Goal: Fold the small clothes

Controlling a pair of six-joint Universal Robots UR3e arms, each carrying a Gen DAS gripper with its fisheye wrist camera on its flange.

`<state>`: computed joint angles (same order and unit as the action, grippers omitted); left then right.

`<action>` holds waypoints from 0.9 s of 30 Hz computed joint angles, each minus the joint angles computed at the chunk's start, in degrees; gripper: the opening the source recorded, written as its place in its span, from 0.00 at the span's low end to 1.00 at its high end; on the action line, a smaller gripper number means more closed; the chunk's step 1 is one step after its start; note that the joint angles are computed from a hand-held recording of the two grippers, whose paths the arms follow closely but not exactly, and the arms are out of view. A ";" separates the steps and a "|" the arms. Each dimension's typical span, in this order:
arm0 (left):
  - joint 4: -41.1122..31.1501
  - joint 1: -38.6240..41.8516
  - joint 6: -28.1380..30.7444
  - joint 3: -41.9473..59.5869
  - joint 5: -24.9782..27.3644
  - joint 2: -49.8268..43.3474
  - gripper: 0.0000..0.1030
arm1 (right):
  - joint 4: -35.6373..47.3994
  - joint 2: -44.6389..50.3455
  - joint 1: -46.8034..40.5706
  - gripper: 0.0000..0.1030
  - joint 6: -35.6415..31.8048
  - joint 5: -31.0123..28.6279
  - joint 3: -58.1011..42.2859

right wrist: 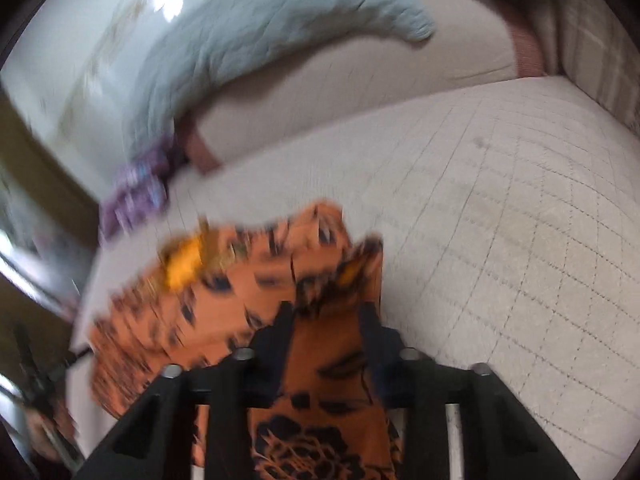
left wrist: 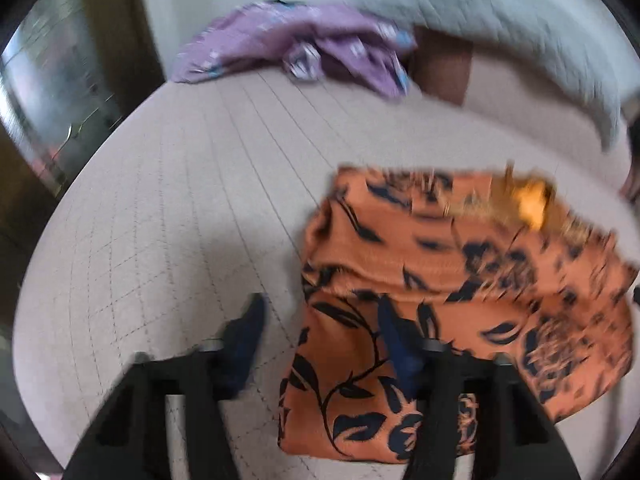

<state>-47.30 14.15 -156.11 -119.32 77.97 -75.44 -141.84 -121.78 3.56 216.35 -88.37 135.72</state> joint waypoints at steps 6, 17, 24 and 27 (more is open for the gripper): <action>8.98 -5.89 -4.12 5.84 2.52 -12.10 0.24 | -10.69 12.77 1.12 0.26 -1.48 -2.31 0.26; 17.54 -0.60 -20.43 10.74 -12.91 -20.15 0.55 | -49.66 20.95 -10.58 0.28 8.24 8.87 11.96; 13.14 -6.62 -16.08 12.18 0.91 -18.49 0.55 | -39.89 16.48 -6.18 0.28 7.34 4.25 9.20; 12.98 -5.42 -13.08 6.60 0.32 -11.32 0.55 | -31.18 9.49 -3.87 0.28 7.87 3.00 8.58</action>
